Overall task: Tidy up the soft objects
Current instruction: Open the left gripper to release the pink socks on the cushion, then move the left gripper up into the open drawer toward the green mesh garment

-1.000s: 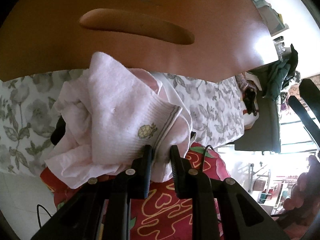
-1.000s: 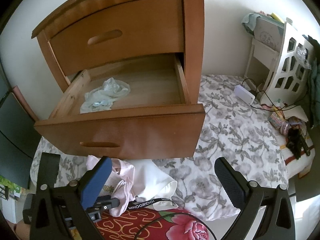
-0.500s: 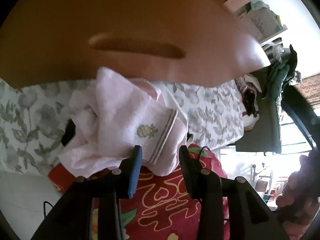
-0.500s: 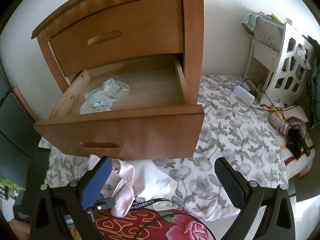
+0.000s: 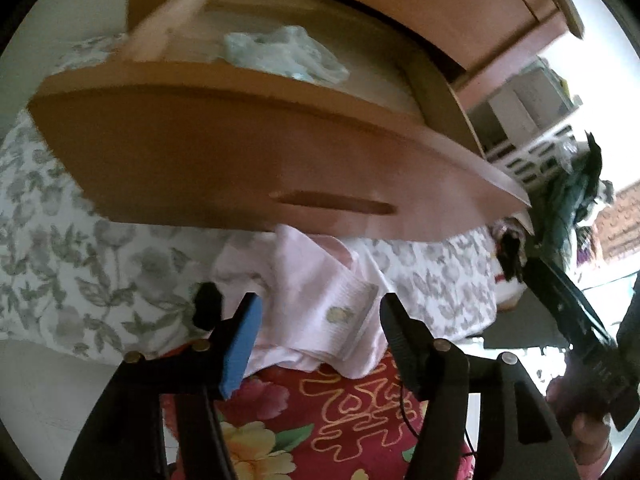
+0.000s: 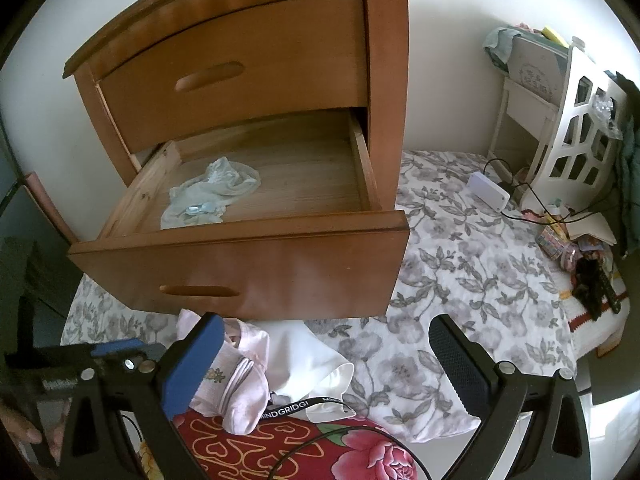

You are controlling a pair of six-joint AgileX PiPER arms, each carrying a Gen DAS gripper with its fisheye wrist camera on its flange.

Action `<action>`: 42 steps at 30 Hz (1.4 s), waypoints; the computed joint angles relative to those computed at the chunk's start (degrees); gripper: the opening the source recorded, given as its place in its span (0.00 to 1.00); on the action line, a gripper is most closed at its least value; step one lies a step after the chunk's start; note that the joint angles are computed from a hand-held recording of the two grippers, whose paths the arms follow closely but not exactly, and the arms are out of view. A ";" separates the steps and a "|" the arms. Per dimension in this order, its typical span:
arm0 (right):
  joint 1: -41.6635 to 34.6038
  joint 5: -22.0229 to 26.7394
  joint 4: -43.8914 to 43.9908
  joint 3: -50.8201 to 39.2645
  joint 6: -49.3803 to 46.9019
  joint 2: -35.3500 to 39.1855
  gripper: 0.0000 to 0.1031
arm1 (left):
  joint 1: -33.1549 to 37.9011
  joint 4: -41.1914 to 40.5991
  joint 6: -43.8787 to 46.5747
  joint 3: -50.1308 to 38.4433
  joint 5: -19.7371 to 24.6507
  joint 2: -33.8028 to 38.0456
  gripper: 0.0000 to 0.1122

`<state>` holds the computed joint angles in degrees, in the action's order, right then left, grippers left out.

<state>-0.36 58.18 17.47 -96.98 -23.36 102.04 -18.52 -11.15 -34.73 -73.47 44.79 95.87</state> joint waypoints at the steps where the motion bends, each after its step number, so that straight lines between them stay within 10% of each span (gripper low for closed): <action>1: 0.05 0.06 -0.04 -0.04 0.03 0.04 1.00 | 0.00 0.88 -1.00 -0.05 0.28 -0.11 0.57; 42: -0.01 -0.45 -0.39 0.96 0.12 0.64 1.00 | -0.39 13.74 -12.39 2.88 -1.53 -5.14 0.89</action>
